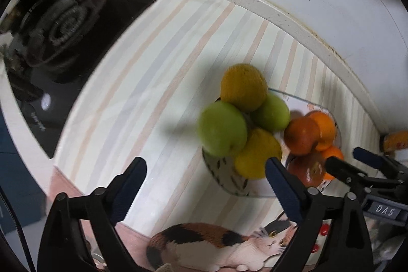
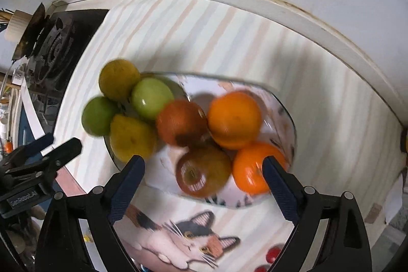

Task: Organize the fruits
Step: 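Lift both open tools away from the plate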

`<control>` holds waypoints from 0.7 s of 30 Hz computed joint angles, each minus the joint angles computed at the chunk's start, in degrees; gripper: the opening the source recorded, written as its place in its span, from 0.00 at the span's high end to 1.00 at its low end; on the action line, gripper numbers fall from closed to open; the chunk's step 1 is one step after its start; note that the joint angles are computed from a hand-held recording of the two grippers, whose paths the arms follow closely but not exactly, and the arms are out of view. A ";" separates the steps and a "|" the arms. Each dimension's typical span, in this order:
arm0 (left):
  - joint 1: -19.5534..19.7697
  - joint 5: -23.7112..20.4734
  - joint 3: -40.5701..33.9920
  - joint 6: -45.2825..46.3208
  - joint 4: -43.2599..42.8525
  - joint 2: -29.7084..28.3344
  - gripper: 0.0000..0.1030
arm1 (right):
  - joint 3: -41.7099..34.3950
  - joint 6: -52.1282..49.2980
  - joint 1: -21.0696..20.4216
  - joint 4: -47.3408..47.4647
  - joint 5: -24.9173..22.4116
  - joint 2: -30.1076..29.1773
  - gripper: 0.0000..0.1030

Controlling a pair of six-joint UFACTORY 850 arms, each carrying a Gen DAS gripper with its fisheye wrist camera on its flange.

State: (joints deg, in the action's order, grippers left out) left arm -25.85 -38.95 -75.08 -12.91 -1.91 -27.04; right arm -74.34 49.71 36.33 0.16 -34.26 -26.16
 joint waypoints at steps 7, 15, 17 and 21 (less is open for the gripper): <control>-2.31 2.73 8.49 -6.51 7.82 7.10 0.07 | 6.41 9.16 4.14 -6.35 0.43 5.30 0.07; -5.23 8.07 16.16 -14.35 13.33 15.63 0.07 | 11.58 19.51 8.61 -13.64 0.80 11.42 0.07; -5.86 8.24 17.25 -15.17 14.21 17.46 0.07 | 12.53 22.53 9.90 -16.12 0.49 13.08 0.07; -7.32 8.86 19.72 -16.98 15.57 21.80 0.07 | 14.08 29.13 12.94 -21.84 -1.44 16.58 0.07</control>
State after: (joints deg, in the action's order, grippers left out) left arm -33.18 -30.09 -55.36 -29.89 13.66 -5.23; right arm -60.26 78.84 49.27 -21.68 -35.70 -9.59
